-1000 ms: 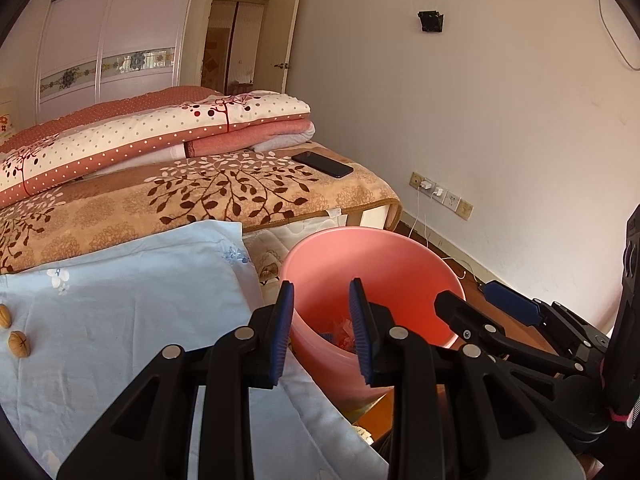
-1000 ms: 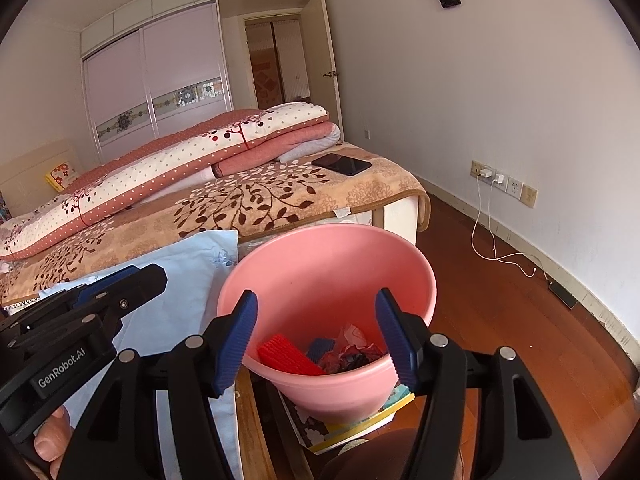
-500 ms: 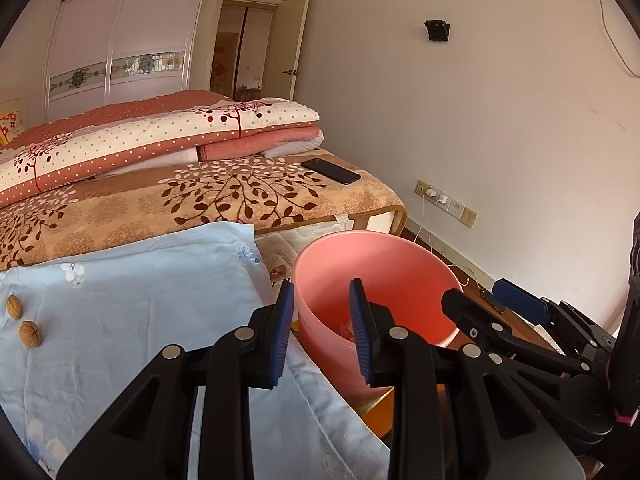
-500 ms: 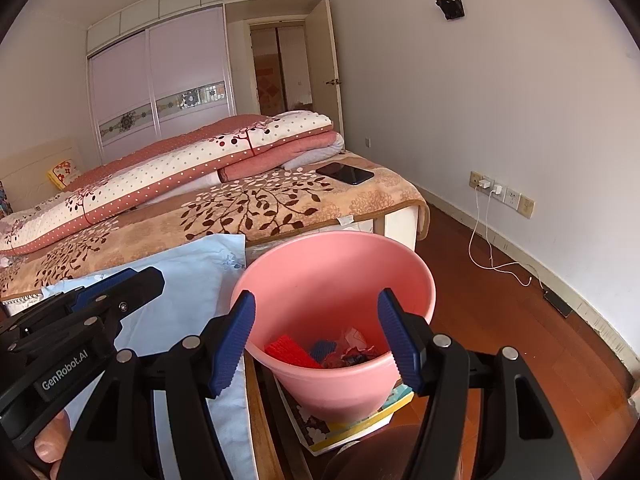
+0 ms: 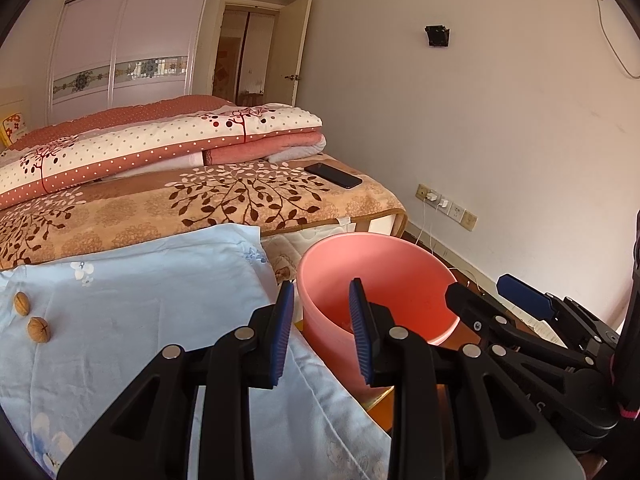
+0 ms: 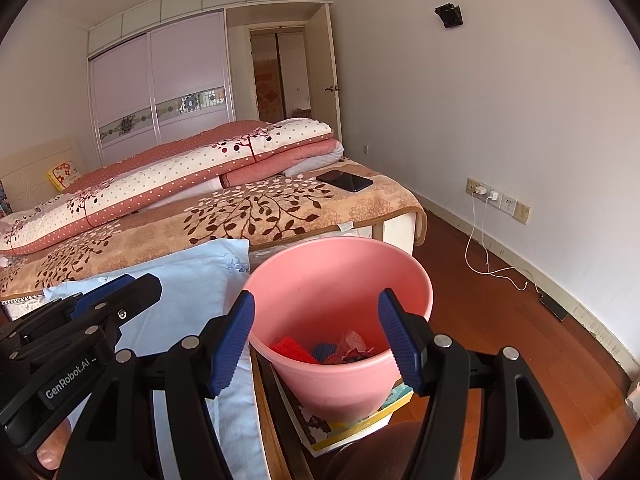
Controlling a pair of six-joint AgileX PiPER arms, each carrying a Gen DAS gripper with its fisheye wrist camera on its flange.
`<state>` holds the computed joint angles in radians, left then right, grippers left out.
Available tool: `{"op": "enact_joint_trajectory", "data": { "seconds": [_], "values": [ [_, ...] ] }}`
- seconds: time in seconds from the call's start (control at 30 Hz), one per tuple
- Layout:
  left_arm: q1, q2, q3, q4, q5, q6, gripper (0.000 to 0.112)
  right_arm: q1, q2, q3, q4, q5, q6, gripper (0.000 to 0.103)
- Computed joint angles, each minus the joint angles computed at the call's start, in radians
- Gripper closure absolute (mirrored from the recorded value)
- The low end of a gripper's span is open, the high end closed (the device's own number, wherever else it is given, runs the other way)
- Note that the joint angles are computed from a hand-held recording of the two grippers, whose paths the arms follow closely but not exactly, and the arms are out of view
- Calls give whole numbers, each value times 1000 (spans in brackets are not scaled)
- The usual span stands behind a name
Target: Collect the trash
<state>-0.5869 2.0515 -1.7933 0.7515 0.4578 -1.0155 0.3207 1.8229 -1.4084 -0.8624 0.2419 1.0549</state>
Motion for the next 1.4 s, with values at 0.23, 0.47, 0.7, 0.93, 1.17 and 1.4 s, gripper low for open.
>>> {"op": "enact_joint_trajectory", "data": {
  "seconds": [0.23, 0.47, 0.7, 0.93, 1.17, 1.4],
  "values": [
    [-6, -24, 42, 48, -5, -58, 84, 11, -20, 24, -18, 6, 19, 39],
    [-17, -40, 68, 95, 0, -105, 84, 13, -29, 39, -60, 6, 64, 39],
    [-18, -44, 74, 105, 1, -118, 84, 16, -40, 55, -97, 5, 104, 38],
    [-16, -49, 86, 102, -3, -122, 84, 18, -44, 60, -104, 7, 111, 37],
    [-13, -42, 79, 100, 4, -120, 84, 15, -44, 58, -63, 7, 74, 37],
    [-15, -42, 83, 114, 7, -132, 84, 11, -40, 49, -21, 9, 31, 37]
  ]
}}
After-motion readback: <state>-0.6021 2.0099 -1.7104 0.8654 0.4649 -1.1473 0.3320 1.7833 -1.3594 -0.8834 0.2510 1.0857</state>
